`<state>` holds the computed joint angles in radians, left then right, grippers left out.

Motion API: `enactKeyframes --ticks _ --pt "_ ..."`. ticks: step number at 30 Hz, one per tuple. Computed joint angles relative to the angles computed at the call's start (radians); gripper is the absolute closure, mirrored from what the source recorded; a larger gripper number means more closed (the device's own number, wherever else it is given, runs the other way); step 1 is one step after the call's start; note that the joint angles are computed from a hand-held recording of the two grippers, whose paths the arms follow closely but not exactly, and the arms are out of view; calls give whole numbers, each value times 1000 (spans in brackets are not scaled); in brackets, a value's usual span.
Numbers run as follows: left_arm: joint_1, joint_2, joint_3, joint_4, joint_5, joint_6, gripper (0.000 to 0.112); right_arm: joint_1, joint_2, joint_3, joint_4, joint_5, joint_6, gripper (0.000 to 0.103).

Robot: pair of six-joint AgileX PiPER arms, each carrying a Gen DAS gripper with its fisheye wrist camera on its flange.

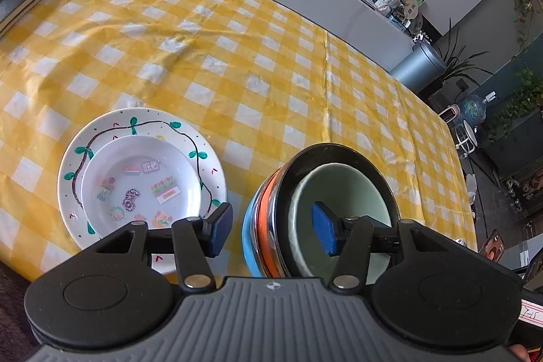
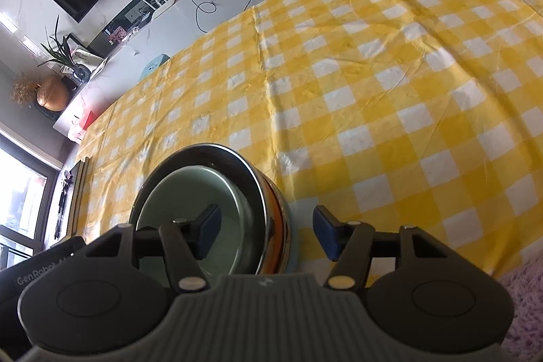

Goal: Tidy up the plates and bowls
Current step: 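Grasp the rim of the nested bowl stack with the left tool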

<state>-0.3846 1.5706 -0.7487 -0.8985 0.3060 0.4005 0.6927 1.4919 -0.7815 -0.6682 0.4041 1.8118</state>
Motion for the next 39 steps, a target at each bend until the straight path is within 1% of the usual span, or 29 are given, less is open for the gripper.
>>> enactKeyframes --ticks 8,19,24,26,29,32,34,35,36,39 --pt "8 8 2 -33 13 26 50 -18 6 6 69 -35 -67 43" --pt "8 19 -3 -30 16 13 50 -25 16 0 123 -47 -121 43" --pt "20 44 -4 -143 26 106 50 -35 12 8 127 -60 -112 43" --pt "28 59 -1 -221 31 172 50 -44 8 20 121 -77 -91 43" --pt "36 85 -4 -281 44 220 50 -59 10 31 160 -106 -120 43" --pt "38 104 -5 -318 56 255 51 -69 20 34 206 -133 -158 44" --pt "36 111 -8 -313 56 251 53 -78 26 36 257 -150 -205 48" --pt "33 112 -10 -300 55 236 57 -80 28 38 271 -156 -214 49" --pt "31 114 -13 -287 55 222 59 -74 25 36 262 -149 -195 50" --pt "27 120 -15 -268 52 202 62 -78 28 38 287 -152 -210 52"
